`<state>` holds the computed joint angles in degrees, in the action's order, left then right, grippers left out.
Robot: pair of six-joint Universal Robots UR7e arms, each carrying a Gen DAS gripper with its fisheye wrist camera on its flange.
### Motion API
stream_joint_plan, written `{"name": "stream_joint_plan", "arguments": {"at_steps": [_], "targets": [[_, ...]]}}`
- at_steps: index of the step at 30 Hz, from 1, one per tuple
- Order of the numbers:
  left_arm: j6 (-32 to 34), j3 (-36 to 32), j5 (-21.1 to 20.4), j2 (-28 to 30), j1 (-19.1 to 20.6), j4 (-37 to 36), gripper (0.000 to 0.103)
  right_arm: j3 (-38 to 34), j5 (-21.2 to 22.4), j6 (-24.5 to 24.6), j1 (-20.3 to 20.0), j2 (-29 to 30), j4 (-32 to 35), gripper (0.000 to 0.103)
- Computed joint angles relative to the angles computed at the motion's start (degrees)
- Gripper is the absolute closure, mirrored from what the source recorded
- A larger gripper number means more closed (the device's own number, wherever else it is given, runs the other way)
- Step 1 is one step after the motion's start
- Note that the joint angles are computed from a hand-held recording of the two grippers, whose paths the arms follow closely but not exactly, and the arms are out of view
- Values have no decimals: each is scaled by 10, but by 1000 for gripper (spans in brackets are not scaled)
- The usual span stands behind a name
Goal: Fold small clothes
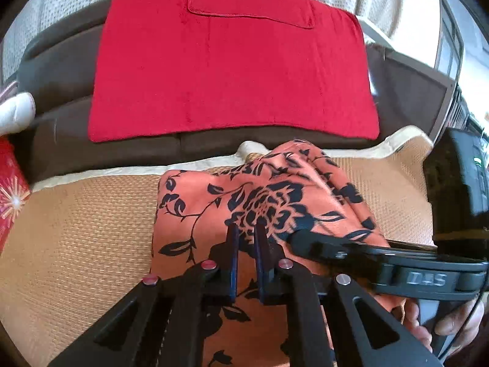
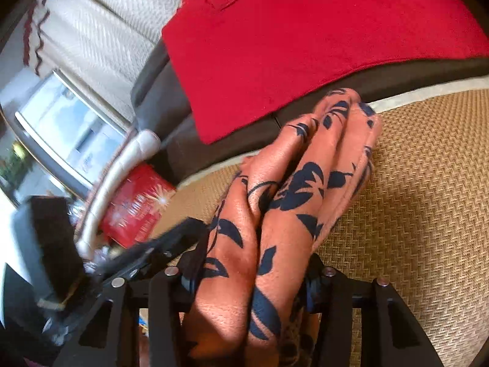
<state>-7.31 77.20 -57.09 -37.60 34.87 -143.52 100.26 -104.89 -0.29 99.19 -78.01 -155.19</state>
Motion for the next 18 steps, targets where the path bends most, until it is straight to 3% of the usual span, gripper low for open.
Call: {"name": "stream_joint_plan", "arguments": {"at_steps": [3,4,5,7,10,15,16,18], "targets": [[-39,1,10,-11,14,23,89,-17,-29,47,-7,15,46,53],[-73,-6,8,-17,26,47,77,-18,-36,65,-14,15,59,53],[-94,-9,2,-20,34,55,59,-17,-30,73,-20,12,63,53],[-144,-11,-7,-30,55,70,40,-13,-4,76,-30,6,62,53],[-179,-17,-41,-34,75,104,38,-13,2,73,-36,6,65,53],[-194,-35,-131,-19,93,160,24,-13,33,91,-59,-7,90,47],[-187,-35,-135,-17,92,160,17,-15,38,97,-64,-6,97,44],[-171,-36,-136,-12,87,162,13,-16,45,102,-71,-4,102,43]]}}
